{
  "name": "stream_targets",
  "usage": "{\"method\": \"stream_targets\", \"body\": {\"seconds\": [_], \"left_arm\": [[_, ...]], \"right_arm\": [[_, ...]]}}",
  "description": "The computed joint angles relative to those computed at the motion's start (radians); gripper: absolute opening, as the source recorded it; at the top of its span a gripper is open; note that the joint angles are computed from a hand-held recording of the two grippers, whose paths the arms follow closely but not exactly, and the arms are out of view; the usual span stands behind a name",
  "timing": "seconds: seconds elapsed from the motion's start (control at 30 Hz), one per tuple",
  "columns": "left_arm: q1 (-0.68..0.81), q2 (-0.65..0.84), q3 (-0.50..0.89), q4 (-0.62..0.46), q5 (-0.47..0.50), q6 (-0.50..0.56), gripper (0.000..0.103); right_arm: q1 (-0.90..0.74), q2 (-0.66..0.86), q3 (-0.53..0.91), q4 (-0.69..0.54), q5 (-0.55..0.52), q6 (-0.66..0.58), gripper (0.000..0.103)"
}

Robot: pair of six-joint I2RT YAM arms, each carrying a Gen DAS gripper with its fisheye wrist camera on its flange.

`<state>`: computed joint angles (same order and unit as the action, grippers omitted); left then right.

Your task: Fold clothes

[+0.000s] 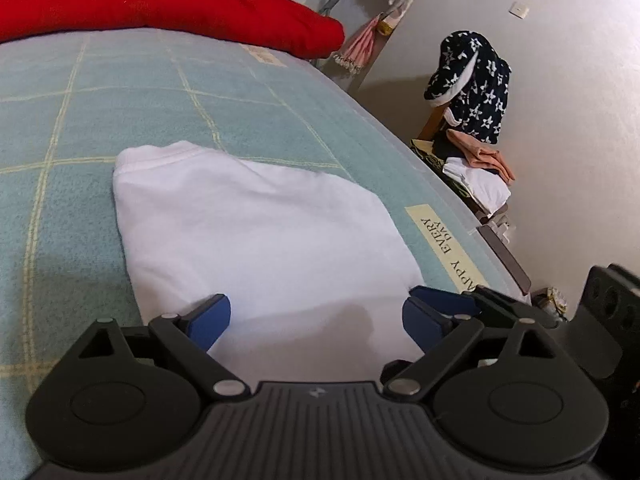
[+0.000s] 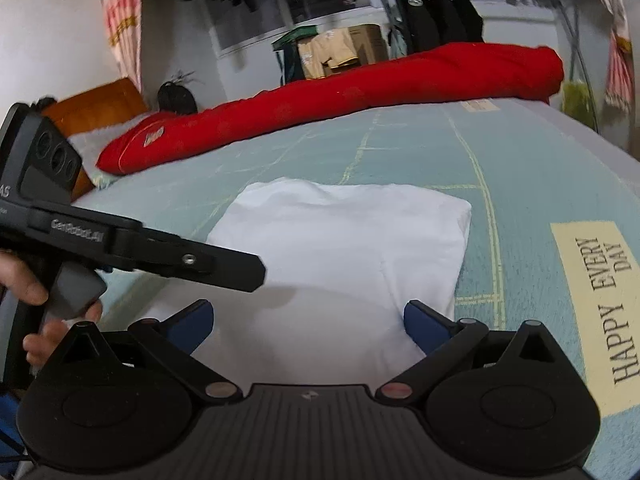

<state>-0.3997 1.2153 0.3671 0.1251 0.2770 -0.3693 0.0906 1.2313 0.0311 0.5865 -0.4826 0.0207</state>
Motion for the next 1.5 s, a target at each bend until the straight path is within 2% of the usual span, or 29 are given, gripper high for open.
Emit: {"method": "stream_targets", "body": {"seconds": [0.1,0.2,0.27,0.33,0.4,0.53,0.67,0.73,1.0,1.1,1.13,1.23,1.33,1.4,1.5], "left_arm": [[-0.009,-0.104,0.009,-0.091,-0.018,-0.039,0.093],[0.008,-0.254,-0.001,-0.194,-0.033,-0.043,0.093],[0.048,-0.344,-0.015,-0.26,-0.016,-0.043,0.093],[0.108,-0.396,-0.029,-0.308,0.024,-0.042,0.093],[0.169,-0.406,-0.045,-0.33,0.067,-0.049,0.093],[0.281,-0.311,-0.099,-0.235,0.213,-0.096,0.093],[0.338,-0.129,-0.115,-0.086,0.303,-0.129,0.093],[0.356,-0.044,-0.11,-0.007,0.339,-0.138,0.093],[0.355,0.276,0.011,0.23,0.424,-0.227,0.095],[0.342,0.275,0.013,0.225,0.423,-0.227,0.097],[0.343,0.25,0.002,0.201,0.431,-0.215,0.097],[0.368,0.146,-0.072,0.141,0.496,-0.178,0.097],[0.382,0.099,-0.112,0.131,0.515,-0.15,0.097],[0.365,0.147,-0.089,0.179,0.494,-0.201,0.097],[0.314,0.227,-0.046,0.255,0.436,-0.269,0.098]], "right_arm": [[0.026,-0.043,0.024,-0.087,0.033,-0.018,0.103],[0.022,-0.153,0.07,-0.27,0.028,-0.024,0.103],[-0.047,-0.235,0.086,-0.369,-0.056,-0.013,0.103],[-0.175,-0.284,0.094,-0.429,-0.193,0.008,0.103],[-0.307,-0.199,0.134,-0.459,-0.321,0.012,0.103],[-0.496,0.109,0.276,-0.564,-0.512,-0.033,0.103],[-0.521,0.362,0.416,-0.659,-0.565,-0.097,0.103],[-0.503,0.435,0.458,-0.645,-0.561,-0.077,0.103],[-0.383,0.598,0.624,-0.563,-0.567,0.089,0.103],[-0.352,0.61,0.654,-0.564,-0.546,0.124,0.103],[-0.354,0.6,0.655,-0.591,-0.544,0.101,0.103],[-0.383,0.572,0.653,-0.777,-0.584,-0.056,0.103],[-0.438,0.553,0.62,-0.913,-0.626,-0.24,0.103],[-0.444,0.572,0.62,-0.903,-0.644,-0.248,0.103],[-0.417,0.621,0.649,-0.804,-0.682,-0.115,0.103]]}}
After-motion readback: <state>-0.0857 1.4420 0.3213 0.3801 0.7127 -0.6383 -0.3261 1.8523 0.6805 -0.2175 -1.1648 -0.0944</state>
